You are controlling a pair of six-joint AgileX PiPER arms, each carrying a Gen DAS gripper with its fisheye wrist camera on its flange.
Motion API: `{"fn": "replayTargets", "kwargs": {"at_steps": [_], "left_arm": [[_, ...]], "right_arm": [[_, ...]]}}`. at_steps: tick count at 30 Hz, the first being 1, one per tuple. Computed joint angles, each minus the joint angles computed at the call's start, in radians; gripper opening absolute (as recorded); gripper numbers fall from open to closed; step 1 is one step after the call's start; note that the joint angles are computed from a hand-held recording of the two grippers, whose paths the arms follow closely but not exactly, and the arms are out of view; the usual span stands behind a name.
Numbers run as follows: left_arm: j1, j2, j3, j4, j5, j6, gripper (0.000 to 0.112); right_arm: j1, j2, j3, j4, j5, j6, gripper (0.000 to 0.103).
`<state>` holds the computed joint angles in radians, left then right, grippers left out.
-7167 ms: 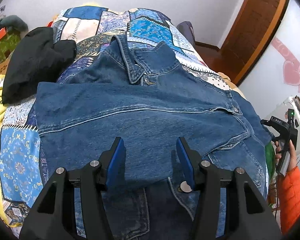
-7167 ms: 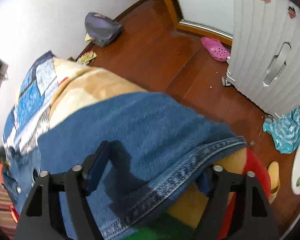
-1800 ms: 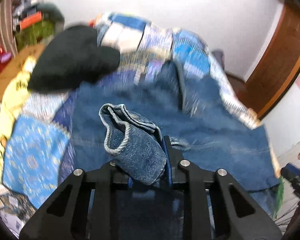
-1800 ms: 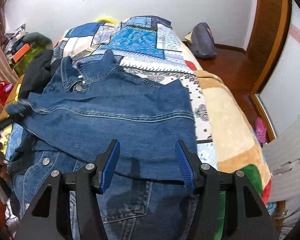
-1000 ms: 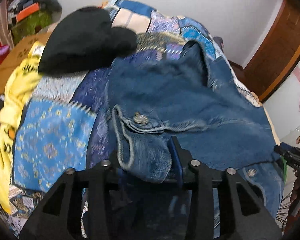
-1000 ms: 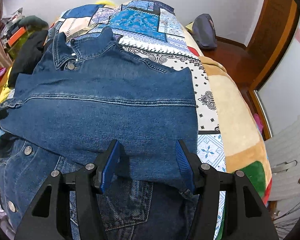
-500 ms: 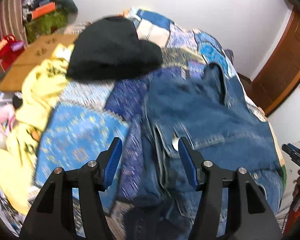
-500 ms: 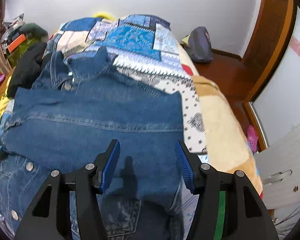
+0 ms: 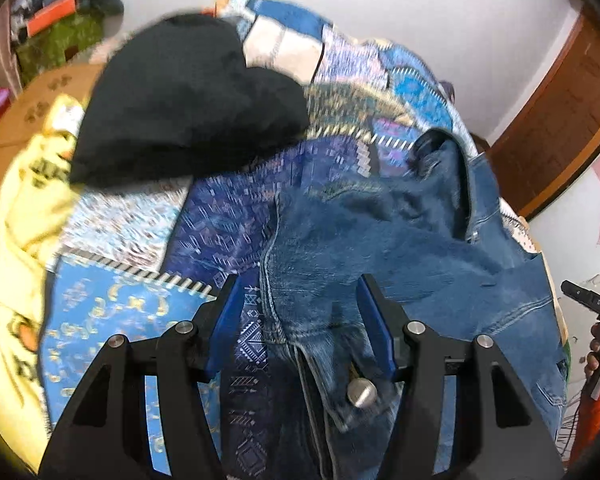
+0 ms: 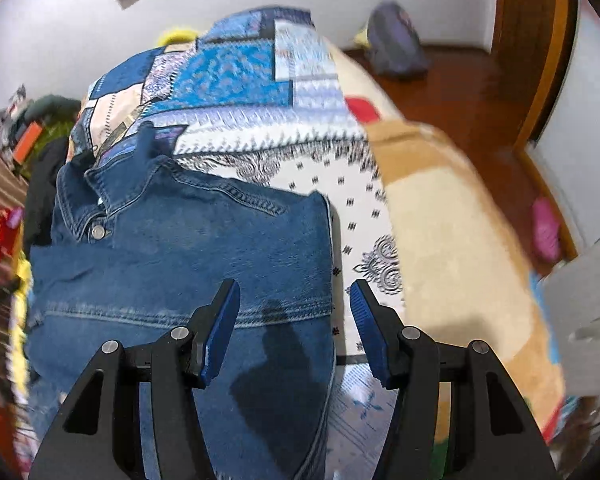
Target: Fold large clothes
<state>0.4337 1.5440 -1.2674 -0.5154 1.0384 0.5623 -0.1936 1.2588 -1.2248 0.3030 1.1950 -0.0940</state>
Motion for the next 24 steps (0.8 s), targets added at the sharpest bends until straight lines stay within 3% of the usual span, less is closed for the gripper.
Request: {"fn": "replayTargets", "kwargs": {"at_steps": [4,7,13,14,16,18,24], "left_arm": [[0.011,0.09,-0.027,-0.064,0.03,0.008,0.057],[0.009,0.144,-0.046,-0.091,0.034,-0.007,0.057],[0.006,0.228,-0.087,-0.152,0.052,-0.04,0.049],[0.001,0.231,-0.095,-0.15,0.05,-0.048,0.042],[-0.02,0.24,-0.132,-0.122,0.059,-0.072,0.031],[-0.048,0.232,-0.163,-0.09,0.063,-0.086,0.016],[-0.147,0.186,-0.273,0.026,0.014,-0.138,0.009]], "right_arm": [[-0.076,0.074,0.019,0.146,0.016,-0.093,0.053],[-0.054,0.104,0.024,0.141,-0.016,-0.09,0.053],[-0.039,0.182,0.025,0.181,-0.076,-0.131,0.053],[-0.043,0.186,0.025,0.187,-0.082,-0.133,0.052],[-0.037,0.197,0.011,0.182,-0.084,-0.121,0.038],[-0.024,0.202,-0.016,0.154,-0.068,-0.11,0.016],[-0.007,0.155,-0.137,0.15,-0.048,-0.152,0.009]]}}
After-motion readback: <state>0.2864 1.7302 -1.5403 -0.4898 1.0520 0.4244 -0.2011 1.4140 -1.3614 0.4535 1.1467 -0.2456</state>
